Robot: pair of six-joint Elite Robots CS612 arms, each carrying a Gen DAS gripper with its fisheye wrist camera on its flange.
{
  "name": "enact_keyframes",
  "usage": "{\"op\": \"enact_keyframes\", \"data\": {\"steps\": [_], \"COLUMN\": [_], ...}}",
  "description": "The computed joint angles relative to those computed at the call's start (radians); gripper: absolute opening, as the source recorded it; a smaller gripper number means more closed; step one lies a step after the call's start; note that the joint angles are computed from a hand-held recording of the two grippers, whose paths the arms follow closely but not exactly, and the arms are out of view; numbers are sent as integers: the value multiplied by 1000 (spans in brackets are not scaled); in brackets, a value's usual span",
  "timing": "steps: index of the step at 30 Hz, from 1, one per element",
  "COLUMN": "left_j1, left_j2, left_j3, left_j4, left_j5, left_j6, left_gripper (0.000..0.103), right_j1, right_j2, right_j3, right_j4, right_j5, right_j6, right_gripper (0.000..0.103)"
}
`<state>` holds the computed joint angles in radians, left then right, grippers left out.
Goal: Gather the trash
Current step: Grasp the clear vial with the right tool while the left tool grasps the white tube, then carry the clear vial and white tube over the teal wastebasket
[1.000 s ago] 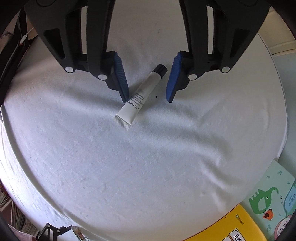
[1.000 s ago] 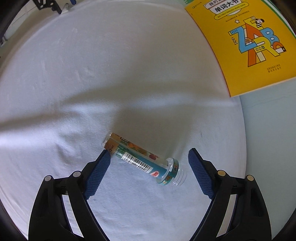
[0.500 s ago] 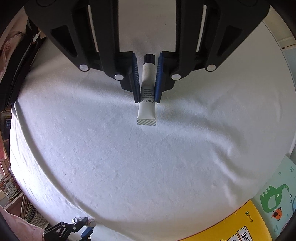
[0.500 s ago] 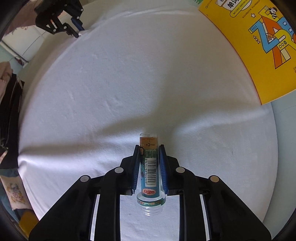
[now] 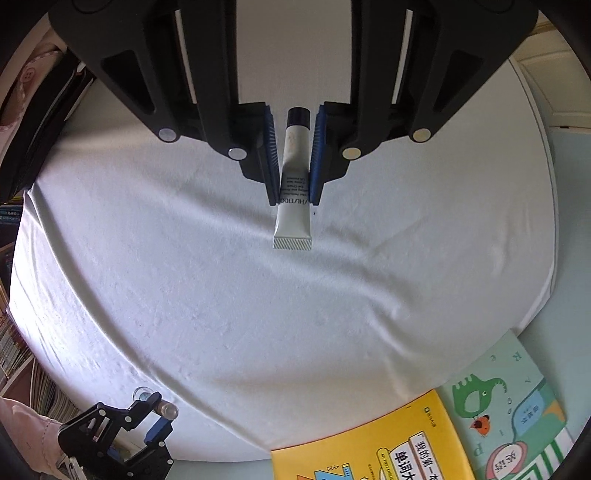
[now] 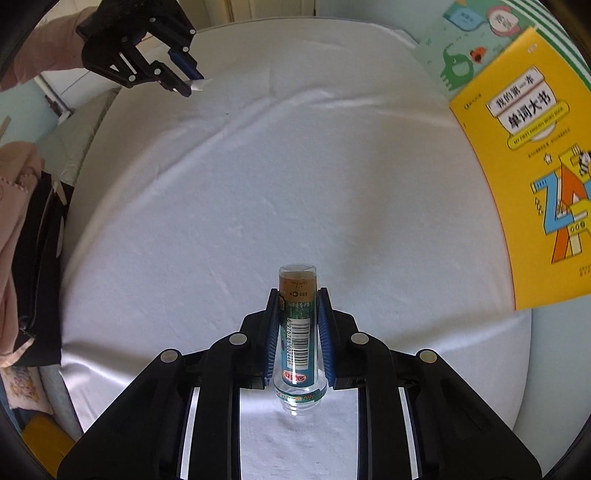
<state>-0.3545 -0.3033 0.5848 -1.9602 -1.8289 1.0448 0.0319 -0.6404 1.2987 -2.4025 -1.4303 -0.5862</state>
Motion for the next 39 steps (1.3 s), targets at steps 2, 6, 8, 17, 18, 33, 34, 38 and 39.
{"op": "enact_keyframes", "data": {"steps": [2, 6, 8, 17, 18, 33, 34, 38, 39], "left_j1": [15, 42, 56, 129, 137, 255, 263, 289, 296], "left_j2": [-28, -72, -95, -165, -172, -276, -281, -300, -305], "left_j3": [56, 150, 199, 334, 348, 549, 560, 601, 613], "left_j4": [-50, -147, -189, -314, -326, -501, -508, -532, -541], "left_j5": [4, 13, 11, 50, 53, 94, 97, 104, 105], "left_j6": [-22, -83, -112, -244, -259, -448, -461, -497, -508], "left_gripper": [14, 14, 14, 14, 14, 14, 14, 14, 14], "right_j1": [18, 47, 67, 151, 160, 276, 283, 310, 316], "right_j2": [7, 30, 53, 124, 133, 304, 318, 379, 399], "right_j3": [-26, -86, -137, -302, -323, -690, -721, -848, -890], "right_j4": [4, 20, 41, 92, 99, 279, 298, 381, 407], "right_j5": [5, 18, 23, 56, 59, 154, 164, 188, 194], "right_j6": [-15, -52, -69, -128, -136, -275, -285, -342, -355], "right_gripper": [21, 21, 21, 21, 21, 21, 21, 21, 21]}}
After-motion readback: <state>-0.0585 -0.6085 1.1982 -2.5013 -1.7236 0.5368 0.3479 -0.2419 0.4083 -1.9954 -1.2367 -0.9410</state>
